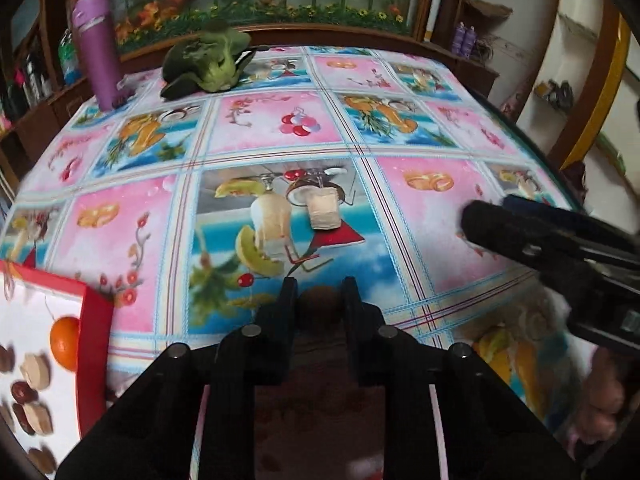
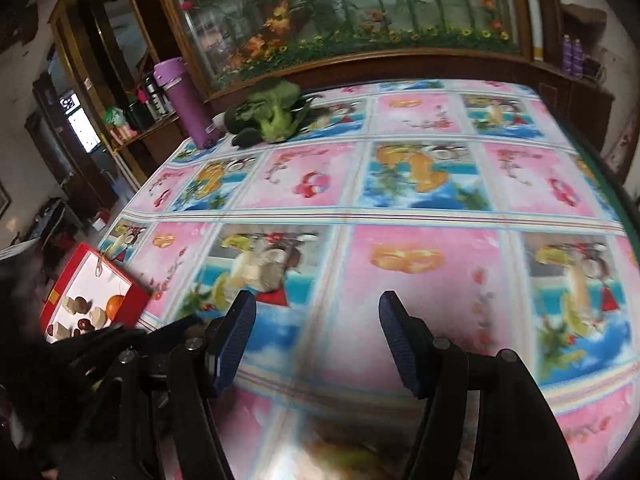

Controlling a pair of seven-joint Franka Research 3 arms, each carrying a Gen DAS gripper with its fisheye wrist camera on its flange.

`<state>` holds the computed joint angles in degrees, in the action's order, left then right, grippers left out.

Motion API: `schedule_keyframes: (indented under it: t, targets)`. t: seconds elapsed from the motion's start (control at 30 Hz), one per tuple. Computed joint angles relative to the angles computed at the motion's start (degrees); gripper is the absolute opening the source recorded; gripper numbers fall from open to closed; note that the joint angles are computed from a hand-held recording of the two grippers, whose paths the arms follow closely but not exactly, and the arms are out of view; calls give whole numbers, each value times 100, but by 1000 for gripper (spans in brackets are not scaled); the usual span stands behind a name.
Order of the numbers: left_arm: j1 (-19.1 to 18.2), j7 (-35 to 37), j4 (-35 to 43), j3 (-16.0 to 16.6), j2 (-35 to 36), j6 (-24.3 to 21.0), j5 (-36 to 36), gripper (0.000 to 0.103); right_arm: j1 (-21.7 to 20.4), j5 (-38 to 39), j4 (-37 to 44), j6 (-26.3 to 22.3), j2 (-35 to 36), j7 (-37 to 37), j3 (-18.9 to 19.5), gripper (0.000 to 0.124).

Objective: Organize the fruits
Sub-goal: 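Grasp a brown ball with the left tool while the right tool grasps a white chunk, then carry the brown ball and white chunk into the tray and open both tools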

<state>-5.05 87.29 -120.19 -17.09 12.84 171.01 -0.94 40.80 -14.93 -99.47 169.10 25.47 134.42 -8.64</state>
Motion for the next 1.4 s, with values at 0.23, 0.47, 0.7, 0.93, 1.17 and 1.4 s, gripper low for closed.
schedule_keyframes:
  t: [0.23,0.47,0.7,0.93,1.17,1.4]
  targets:
    - [421,1046,-894,-411,-925,532,-1397,24,-328,745,1010,-408,756,-446,432,63]
    - [58,2637,-1328,-115,-1567,699,-3349,24,-51,772,1502,-722,1035,-310,185,51]
    - [-382,2517,-1658,402,-1851,833,-3403,24,175,143,1890,-1353,1191,85,-43,25]
    - [-352,1583,-2153,644,-2264,948,-2562,24,34,75,1576,-1190,915,87,362,17]
    - [576,510,-2950,311,-3031,1022,-1549,24,386,23,946,-109,458,-139,414,16]
    - [1388,-195,-3610,182,-3673,1120,-953,24,431,642,1279,146,604,-1090,906,15]
